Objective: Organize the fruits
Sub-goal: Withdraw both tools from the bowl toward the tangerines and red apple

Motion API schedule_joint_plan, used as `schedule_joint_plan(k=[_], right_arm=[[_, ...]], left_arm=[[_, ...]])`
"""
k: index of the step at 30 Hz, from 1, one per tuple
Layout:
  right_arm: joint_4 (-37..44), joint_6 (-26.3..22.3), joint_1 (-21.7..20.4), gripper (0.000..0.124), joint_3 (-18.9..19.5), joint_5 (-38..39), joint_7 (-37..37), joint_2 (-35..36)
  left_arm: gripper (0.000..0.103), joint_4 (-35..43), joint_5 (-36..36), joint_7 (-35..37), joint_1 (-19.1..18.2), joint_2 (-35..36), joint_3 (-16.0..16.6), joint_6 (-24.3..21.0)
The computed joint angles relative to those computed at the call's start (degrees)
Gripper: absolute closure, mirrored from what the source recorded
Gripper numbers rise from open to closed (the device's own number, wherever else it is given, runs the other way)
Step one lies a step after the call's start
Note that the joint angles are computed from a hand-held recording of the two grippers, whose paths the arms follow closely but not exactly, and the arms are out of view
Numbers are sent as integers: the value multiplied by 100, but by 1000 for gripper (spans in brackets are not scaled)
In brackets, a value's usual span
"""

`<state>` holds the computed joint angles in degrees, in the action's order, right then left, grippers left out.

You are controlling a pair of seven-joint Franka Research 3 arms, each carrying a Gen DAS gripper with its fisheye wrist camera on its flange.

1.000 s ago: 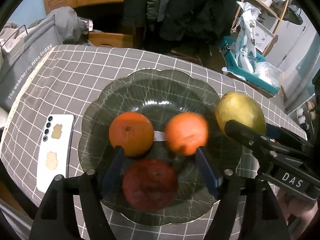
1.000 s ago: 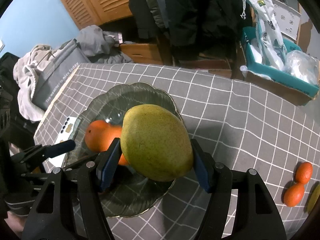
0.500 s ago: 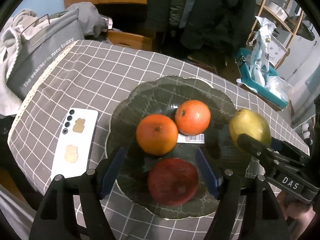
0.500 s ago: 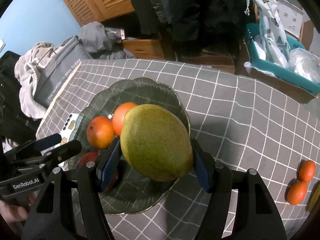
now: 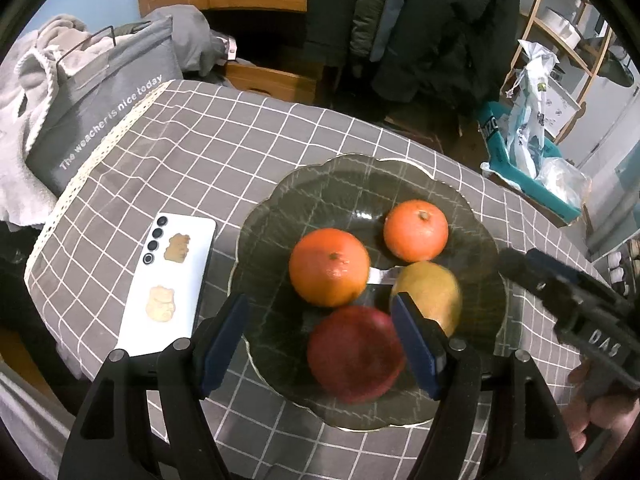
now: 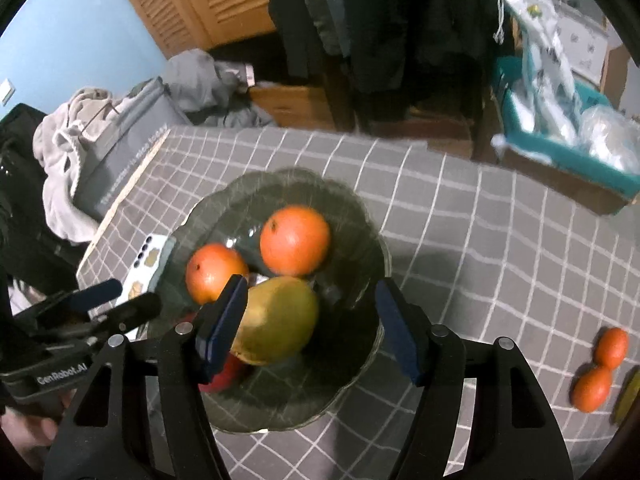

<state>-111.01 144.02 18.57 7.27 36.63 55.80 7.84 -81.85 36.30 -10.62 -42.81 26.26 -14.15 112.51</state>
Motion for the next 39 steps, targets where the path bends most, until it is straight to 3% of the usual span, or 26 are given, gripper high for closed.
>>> schedule_joint_plan(k=[16, 39], right_arm=[[-491, 944, 156, 53, -112, -1475, 820, -642], [-1058, 1804, 20, 39, -306, -1522, 906, -1763]], left_arm=[[28, 581, 355, 330, -299, 102, 51, -421], [16, 2141, 1162, 1009, -1067, 611, 398, -1169]])
